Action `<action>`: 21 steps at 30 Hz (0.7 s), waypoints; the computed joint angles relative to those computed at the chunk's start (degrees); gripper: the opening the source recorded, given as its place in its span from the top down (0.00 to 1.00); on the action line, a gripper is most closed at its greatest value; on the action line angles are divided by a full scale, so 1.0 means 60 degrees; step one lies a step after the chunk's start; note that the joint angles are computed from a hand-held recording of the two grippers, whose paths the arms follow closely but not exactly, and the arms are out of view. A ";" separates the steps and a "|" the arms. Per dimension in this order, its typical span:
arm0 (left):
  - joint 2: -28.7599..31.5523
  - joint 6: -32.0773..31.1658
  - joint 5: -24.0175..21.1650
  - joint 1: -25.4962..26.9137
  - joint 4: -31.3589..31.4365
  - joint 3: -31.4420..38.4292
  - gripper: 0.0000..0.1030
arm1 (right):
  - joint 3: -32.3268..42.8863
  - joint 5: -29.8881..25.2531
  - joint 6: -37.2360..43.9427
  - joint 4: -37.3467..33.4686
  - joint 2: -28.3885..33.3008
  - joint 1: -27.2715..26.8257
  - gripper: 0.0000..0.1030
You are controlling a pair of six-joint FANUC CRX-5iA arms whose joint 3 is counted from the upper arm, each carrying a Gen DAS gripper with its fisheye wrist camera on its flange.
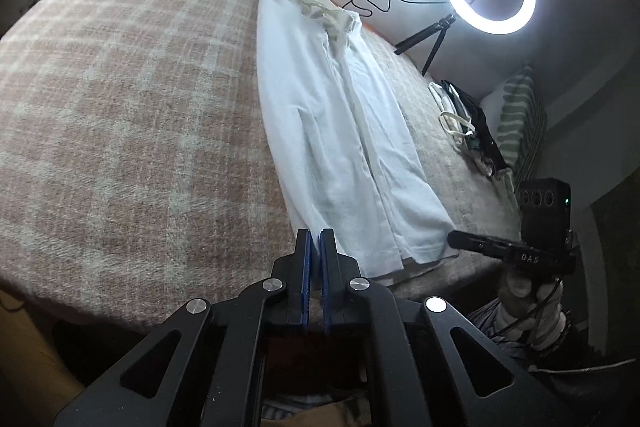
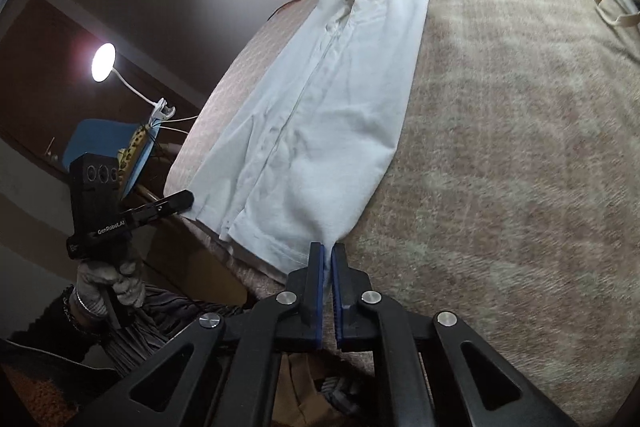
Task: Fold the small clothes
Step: 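Lift the hem end with both tools toward the collar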
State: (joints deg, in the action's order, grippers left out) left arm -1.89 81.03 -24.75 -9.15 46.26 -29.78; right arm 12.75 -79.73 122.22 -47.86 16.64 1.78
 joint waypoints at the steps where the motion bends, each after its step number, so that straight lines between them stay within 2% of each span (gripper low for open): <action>1: -0.0054 -0.0080 0.0028 0.0001 0.0084 -0.0018 0.97 | 0.0017 -0.0040 -0.0024 -0.0076 -0.0021 -0.0016 0.99; 11: 0.0081 -0.1218 0.0792 0.0077 0.1255 0.0389 0.97 | 0.1086 -0.0538 -0.0581 -0.1265 0.0419 -0.0487 0.99; 15: 0.0501 -0.1601 0.1069 0.0090 0.1767 0.0746 0.97 | 0.1556 -0.0263 -0.0847 -0.1222 0.0673 -0.0368 0.99; 19: 0.1024 -0.1576 0.1113 0.0190 0.1810 0.1272 0.97 | 0.2187 -0.0028 -0.1223 -0.1374 0.1179 -0.0367 0.99; 21: 0.1352 -0.1029 0.1033 0.0363 0.1168 0.1719 0.97 | 0.2553 0.0121 -0.1558 -0.1365 0.1448 -0.0290 0.99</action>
